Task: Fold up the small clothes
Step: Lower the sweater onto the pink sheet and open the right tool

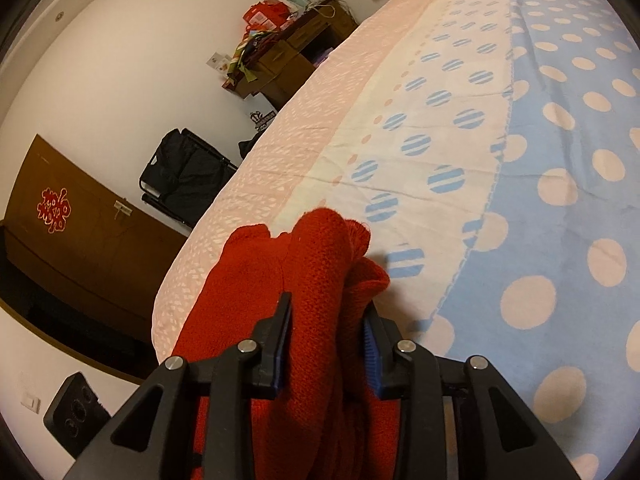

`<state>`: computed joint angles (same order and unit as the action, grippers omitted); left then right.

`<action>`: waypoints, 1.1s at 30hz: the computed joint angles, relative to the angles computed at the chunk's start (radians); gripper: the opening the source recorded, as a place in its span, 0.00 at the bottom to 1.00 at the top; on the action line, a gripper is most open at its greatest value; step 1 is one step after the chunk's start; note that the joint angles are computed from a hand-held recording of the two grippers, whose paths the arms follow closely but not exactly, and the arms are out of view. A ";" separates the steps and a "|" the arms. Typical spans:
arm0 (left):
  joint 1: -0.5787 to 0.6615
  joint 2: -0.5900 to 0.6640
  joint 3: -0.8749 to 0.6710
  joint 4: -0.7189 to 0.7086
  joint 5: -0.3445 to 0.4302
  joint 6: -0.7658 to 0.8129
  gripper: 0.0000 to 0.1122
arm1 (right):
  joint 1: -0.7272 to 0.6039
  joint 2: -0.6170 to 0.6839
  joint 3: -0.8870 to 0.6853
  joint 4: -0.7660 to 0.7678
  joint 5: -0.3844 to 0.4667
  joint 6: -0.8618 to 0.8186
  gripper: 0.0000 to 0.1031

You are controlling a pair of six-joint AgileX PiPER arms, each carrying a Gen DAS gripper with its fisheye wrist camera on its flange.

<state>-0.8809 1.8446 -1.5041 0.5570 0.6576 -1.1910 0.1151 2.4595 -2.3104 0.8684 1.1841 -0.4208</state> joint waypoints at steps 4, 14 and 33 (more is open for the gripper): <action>-0.023 -0.045 0.046 0.176 0.013 -0.168 0.59 | -0.015 -0.097 0.141 -0.005 -0.095 -0.034 0.36; 0.049 0.031 0.050 0.231 0.011 -0.262 0.74 | 0.006 -0.407 0.622 0.163 -0.095 -0.404 0.54; -0.147 -0.081 0.134 0.424 0.217 -0.482 0.85 | 0.016 -0.809 1.137 0.042 -0.519 -0.380 0.56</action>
<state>-1.0281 1.7640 -1.3701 0.9809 0.8749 -1.6732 0.1315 1.6508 -1.1736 0.9103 0.6655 -0.8008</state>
